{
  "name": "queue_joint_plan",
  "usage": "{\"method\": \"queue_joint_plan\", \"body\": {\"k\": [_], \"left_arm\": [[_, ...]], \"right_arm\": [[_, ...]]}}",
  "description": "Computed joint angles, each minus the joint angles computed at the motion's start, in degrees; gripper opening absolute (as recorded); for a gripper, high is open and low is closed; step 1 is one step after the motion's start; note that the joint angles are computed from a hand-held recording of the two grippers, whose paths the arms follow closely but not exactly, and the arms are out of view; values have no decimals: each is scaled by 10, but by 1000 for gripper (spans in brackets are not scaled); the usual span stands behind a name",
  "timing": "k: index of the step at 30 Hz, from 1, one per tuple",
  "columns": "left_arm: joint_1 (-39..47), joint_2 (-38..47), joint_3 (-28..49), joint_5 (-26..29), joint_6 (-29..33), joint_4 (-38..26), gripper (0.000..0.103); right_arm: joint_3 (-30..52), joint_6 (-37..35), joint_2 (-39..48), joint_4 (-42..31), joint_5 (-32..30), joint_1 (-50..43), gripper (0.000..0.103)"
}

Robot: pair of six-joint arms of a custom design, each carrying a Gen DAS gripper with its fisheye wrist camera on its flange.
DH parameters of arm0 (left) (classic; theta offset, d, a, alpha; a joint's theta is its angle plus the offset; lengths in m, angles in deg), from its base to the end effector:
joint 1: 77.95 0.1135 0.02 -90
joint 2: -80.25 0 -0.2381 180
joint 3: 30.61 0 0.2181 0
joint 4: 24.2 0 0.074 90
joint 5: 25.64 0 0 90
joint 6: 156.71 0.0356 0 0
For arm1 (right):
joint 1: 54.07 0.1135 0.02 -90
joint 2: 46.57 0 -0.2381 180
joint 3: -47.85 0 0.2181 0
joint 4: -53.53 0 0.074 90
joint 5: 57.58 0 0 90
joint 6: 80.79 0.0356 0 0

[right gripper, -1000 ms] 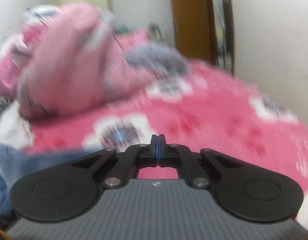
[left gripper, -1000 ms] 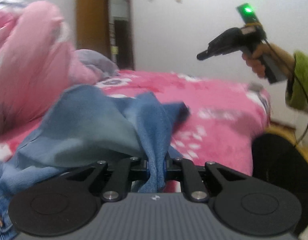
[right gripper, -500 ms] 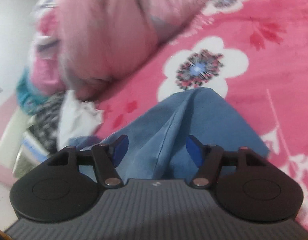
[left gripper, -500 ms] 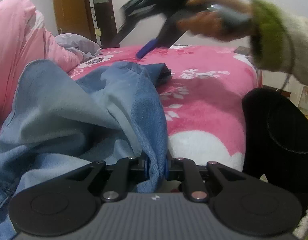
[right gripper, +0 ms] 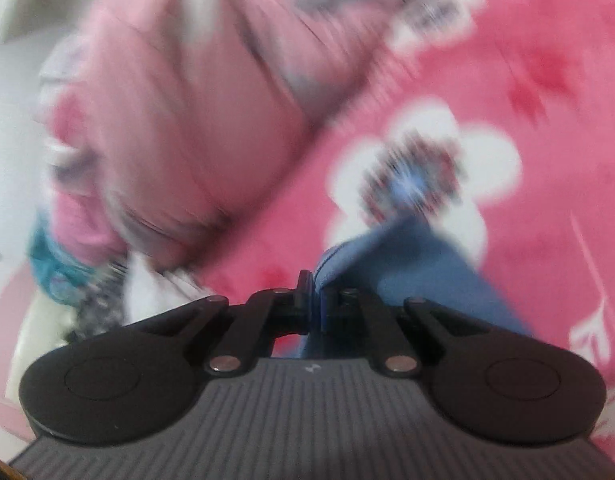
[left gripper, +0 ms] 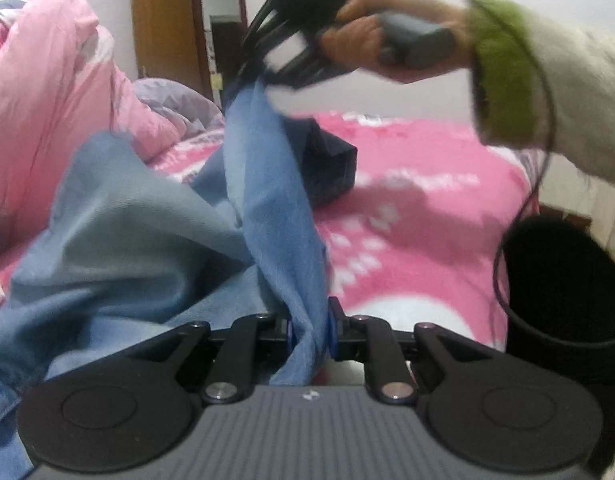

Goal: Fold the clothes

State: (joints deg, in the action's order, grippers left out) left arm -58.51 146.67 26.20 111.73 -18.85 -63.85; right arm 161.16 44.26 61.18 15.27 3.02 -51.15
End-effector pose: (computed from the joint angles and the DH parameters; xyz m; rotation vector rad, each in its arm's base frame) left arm 0.2009 0.0431 0.2210 0.8471 1.9518 -0.3348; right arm 0.3966 0.0377 0.3047 0.3033 2.1832 0.9291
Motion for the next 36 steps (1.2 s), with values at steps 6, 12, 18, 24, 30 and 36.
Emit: {"method": "queue_joint_plan", "body": {"k": [6, 12, 18, 24, 30, 36], "left_arm": [[-17, 19, 28, 6, -40, 0, 19], [-10, 36, 32, -10, 24, -87, 30], [31, 17, 58, -1, 54, -183, 65], [158, -48, 79, 33, 142, -299, 82], [334, 8, 143, 76, 94, -378, 83], [469, 85, 174, 66, -13, -372, 83]], "right_arm": [[-183, -52, -197, 74, -54, -91, 2], [-405, -131, -295, 29, -123, -247, 4], [-447, -202, -263, -52, -131, -349, 15], [-501, -277, -404, -12, -161, -416, 40], [-471, -284, -461, 37, -164, -294, 45], [-357, -355, -367, 72, -11, 20, 56]]}}
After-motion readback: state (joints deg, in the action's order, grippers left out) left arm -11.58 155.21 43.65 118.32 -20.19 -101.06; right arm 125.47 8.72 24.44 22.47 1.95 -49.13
